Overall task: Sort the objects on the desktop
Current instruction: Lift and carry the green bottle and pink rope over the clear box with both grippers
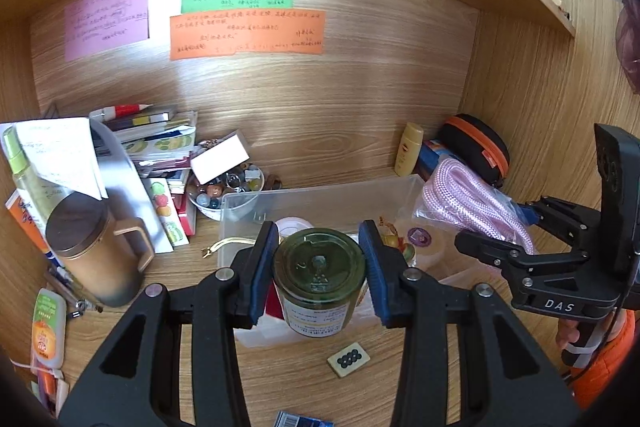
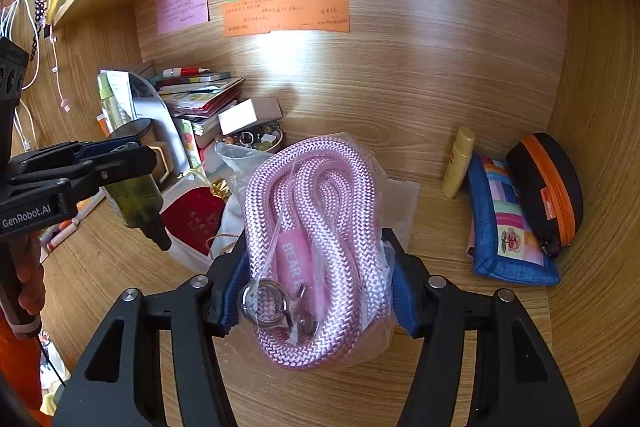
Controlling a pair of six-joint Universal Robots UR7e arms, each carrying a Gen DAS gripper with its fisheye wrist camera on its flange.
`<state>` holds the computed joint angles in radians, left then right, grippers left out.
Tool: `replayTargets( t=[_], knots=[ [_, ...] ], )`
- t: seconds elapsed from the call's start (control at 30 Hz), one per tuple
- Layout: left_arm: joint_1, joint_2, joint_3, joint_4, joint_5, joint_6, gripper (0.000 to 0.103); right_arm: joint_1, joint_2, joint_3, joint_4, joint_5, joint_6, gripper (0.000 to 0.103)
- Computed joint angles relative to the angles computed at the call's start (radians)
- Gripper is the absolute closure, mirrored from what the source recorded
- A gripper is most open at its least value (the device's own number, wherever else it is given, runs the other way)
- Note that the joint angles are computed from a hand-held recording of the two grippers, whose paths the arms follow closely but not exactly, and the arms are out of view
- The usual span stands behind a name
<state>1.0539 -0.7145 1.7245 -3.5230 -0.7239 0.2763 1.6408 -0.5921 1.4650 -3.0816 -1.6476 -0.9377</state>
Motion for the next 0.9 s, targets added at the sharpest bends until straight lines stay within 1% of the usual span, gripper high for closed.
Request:
replayTargets(
  t=[0.17,0.33,0.4,0.67,0.9],
  knots=[
    [0.02,0.011,-0.047,0.047,-0.034,-0.002,0.062,0.002,0.028,-0.052,0.026,-0.011,0.014,0.047],
    [0.038,0.03,-0.103,0.08,-0.045,0.012,0.062,0.007,0.066,-0.116,0.067,-0.022,0.021,0.047],
    [0.05,0.031,-0.12,0.102,-0.067,0.005,0.062,0.008,0.08,-0.141,0.09,-0.021,0.024,0.047],
    [0.099,0.063,-0.217,0.214,-0.107,-0.013,0.062,0.017,0.14,-0.233,0.148,-0.05,0.013,0.047],
    [0.128,0.094,-0.27,0.26,-0.101,-0.027,0.062,0.025,0.194,-0.312,0.203,-0.074,-0.005,0.047]
  ],
)
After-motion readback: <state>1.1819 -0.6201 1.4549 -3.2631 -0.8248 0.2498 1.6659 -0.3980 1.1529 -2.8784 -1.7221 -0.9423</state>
